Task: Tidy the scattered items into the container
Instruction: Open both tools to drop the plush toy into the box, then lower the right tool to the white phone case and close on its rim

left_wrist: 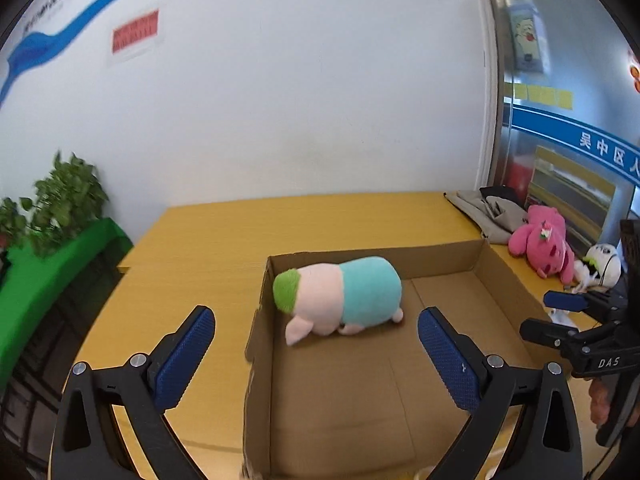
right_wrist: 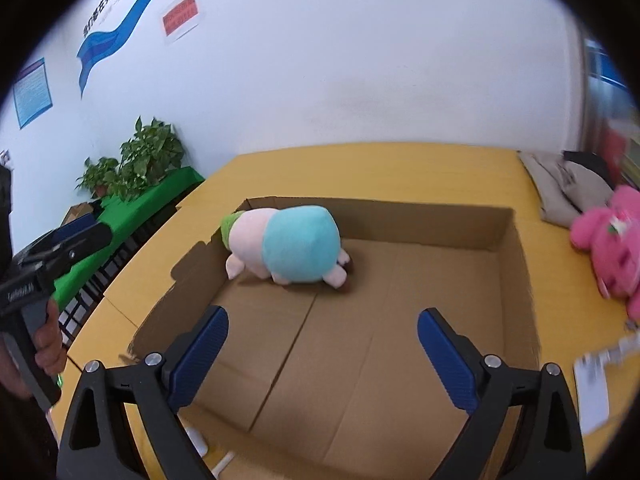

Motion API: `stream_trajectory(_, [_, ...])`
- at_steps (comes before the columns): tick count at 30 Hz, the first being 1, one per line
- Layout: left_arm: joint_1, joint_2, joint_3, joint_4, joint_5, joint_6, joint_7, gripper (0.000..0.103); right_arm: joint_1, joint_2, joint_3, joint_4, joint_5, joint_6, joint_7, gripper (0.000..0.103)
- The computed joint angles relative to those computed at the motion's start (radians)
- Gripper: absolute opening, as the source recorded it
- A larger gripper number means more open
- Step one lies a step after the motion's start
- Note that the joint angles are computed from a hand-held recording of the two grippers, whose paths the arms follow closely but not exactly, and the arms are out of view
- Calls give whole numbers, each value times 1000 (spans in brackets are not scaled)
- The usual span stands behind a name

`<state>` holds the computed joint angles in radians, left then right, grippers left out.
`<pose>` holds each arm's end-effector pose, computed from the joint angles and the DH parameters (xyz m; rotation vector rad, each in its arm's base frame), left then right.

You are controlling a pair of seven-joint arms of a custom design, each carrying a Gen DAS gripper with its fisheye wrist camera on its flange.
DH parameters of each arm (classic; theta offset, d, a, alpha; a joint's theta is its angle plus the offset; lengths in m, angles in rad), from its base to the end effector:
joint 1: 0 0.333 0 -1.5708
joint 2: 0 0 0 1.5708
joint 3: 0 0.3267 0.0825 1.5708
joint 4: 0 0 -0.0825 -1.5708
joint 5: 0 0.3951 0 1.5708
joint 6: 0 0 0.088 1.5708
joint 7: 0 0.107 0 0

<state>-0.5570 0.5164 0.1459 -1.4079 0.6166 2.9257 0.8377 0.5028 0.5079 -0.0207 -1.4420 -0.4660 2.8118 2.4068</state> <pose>0.6744 -0.3645 0.5229 -1.3734 1.8091 -1.0401 0.6660 0.3773 0.5009 -1.6443 1.5997 -0.5433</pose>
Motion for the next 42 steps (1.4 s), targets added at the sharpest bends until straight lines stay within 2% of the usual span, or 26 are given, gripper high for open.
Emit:
stream_trajectory(1, [-38,-33,37,-54,40,21,-54,103,35,-30,-36,-42,-39,8,53,96])
stream_trajectory(2, [-56,-60,49,-99,67,39,-90,103,60,-47,-57,-61,-77,8,93,96])
stream_trajectory(6, [-54,-123,-4,-201,101,60,-100,103,126,-113,-103,-109,-249,-16,232,96])
stream_trajectory(8, [-61,-142,-8,-231,131,80,-122,103,142,-134,-99,-117,-318,-49,269,96])
stream_trajectory(11, [-1,-159,-92,-265,55,108,-49,103,142,-161,-79,-141,-388,-70,316,96])
stream_trajectory(14, [-17,-171,-83,-284,31,114,-35,103,119,-204,-45,-189,-418,-89,339,96])
stream_trajectory(18, [0,-173,-113,-303,-34,113,26,103,78,-236,-2,-241,-437,-90,369,96])
stream_trajectory(19, [13,-170,-132,-309,-61,113,55,103,69,-243,6,-258,-440,-90,375,96])
stream_trajectory(20, [53,-166,-184,-319,-120,116,121,103,57,-249,17,-279,-429,-88,372,96])
stream_trajectory(21, [119,-155,-267,-327,-205,117,218,103,44,-253,28,-299,-409,-86,366,96])
stream_trajectory(22, [160,-144,-321,-331,-265,106,279,103,29,-255,40,-324,-375,-82,362,96])
stream_trajectory(25, [231,-91,-424,-313,-410,26,402,103,-12,-249,72,-388,-249,-66,330,96])
stream_trajectory(27, [256,-54,-465,-295,-485,-23,465,103,-25,-238,87,-415,-178,-68,295,96])
stream_trajectory(29, [243,-24,-460,-277,-517,-66,498,103,-38,-229,102,-443,-107,-63,257,96])
stream_trajectory(32, [196,4,-417,-251,-540,-113,511,102,-41,-211,112,-463,-41,-58,207,96])
stream_trajectory(38, [142,41,-367,-206,-615,-169,568,94,-25,-171,110,-451,20,-41,137,95])
stream_trajectory(40, [110,44,-332,-197,-598,-175,563,87,-22,-160,110,-441,33,-44,114,94])
stream_trajectory(41, [116,51,-340,-188,-609,-183,579,78,-18,-155,109,-436,39,-49,108,92])
stream_trajectory(42, [129,59,-356,-178,-632,-200,599,74,-18,-151,111,-432,49,-53,99,86])
